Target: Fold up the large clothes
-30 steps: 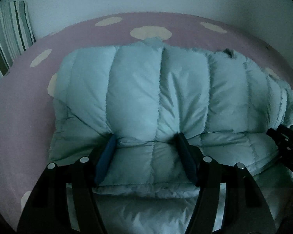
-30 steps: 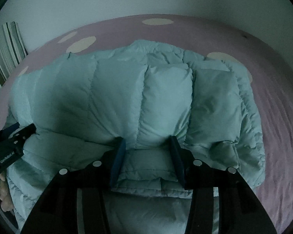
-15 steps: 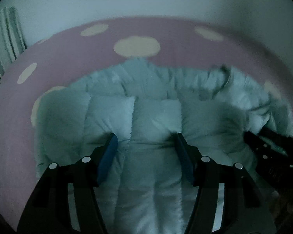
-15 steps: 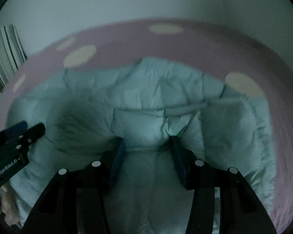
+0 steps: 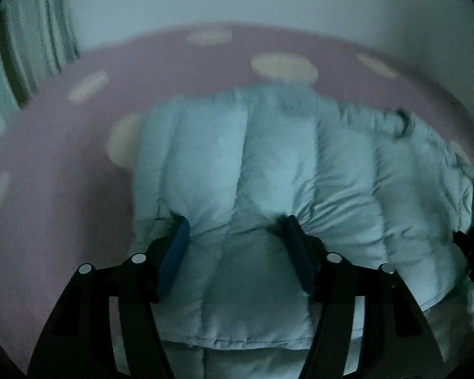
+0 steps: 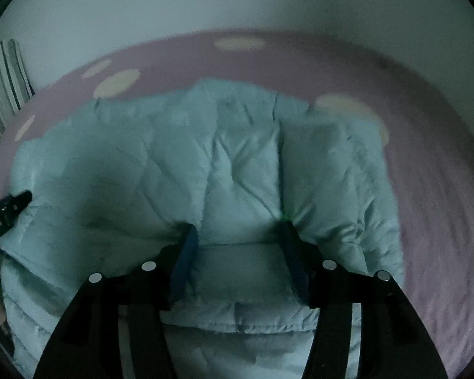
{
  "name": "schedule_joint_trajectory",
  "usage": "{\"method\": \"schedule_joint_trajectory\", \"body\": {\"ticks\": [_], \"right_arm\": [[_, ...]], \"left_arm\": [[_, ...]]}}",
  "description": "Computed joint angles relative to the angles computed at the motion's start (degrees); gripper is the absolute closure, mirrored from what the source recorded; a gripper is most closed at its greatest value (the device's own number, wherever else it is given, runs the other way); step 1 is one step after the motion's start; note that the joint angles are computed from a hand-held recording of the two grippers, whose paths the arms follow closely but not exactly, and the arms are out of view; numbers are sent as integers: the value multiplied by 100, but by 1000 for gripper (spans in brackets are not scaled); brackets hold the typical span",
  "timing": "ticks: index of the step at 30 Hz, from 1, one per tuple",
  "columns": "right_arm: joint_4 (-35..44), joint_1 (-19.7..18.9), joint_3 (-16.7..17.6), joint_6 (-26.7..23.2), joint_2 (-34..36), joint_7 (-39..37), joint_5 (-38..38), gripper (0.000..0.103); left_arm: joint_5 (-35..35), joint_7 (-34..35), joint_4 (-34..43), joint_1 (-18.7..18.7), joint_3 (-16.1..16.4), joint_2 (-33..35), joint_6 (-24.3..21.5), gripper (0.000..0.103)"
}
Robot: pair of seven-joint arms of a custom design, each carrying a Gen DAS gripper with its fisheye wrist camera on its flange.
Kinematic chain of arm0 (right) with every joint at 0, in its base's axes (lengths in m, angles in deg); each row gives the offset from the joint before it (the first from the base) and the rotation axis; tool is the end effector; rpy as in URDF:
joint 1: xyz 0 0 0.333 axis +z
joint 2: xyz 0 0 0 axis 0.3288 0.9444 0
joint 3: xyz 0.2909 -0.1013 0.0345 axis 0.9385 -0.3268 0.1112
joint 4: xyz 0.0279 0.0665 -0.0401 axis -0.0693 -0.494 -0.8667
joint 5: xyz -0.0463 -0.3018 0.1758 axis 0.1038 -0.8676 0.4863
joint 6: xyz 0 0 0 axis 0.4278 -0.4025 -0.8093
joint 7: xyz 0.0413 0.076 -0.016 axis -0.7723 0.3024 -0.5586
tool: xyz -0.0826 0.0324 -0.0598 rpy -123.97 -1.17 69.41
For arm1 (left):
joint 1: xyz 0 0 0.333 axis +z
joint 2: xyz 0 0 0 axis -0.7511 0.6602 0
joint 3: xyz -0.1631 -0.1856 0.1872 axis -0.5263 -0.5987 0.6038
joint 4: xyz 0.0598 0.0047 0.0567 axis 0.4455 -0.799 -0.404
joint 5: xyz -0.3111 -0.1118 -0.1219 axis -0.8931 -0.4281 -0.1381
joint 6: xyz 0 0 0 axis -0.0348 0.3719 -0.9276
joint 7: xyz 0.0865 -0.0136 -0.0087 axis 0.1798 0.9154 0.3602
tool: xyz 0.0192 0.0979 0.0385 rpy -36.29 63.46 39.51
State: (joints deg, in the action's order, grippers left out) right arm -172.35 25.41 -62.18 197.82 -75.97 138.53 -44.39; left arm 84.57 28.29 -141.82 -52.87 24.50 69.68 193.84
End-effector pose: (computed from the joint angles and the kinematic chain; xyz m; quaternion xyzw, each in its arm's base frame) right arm 0.5943 0.0532 0.5053 -0.5546 0.7855 -0.2000 0.1884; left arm 0.6422 -0.1058 0.5317 -0.5910 0.7568 -0.2225 0.1689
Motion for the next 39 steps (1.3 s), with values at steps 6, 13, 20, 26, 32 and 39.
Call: {"method": "schedule_joint_trajectory", "body": {"ticks": [6,13,20,26,32,39], "right_arm": [[-354,-37,19,330,-347,-126,149,47],[-2013,-150,6,436,-2077,219,-201,44],[-3797,-143,-40,-100,-4067,239,191,39],[-4664,12,20,-490,-5151,381,514,37],[-5132,245,61,-626,-5772,437,728,31],[-5429,465,59,-774,-6336,536,906,49]], "left_arm": [[-374,383,-323,163,-90,-365,130,39],[-1256,1294,-2277,551,130,-2045,724,30],[-2663,2309,-3605,853,755,-3466,-192,22],[-2827,2703,-4209,1164,1065,-4130,-1064,22],[-2691,3004,-4685,1383,1105,-4624,-1381,22],[-2800,3370,-4922,1410,1225,-4988,-1724,49]]}}
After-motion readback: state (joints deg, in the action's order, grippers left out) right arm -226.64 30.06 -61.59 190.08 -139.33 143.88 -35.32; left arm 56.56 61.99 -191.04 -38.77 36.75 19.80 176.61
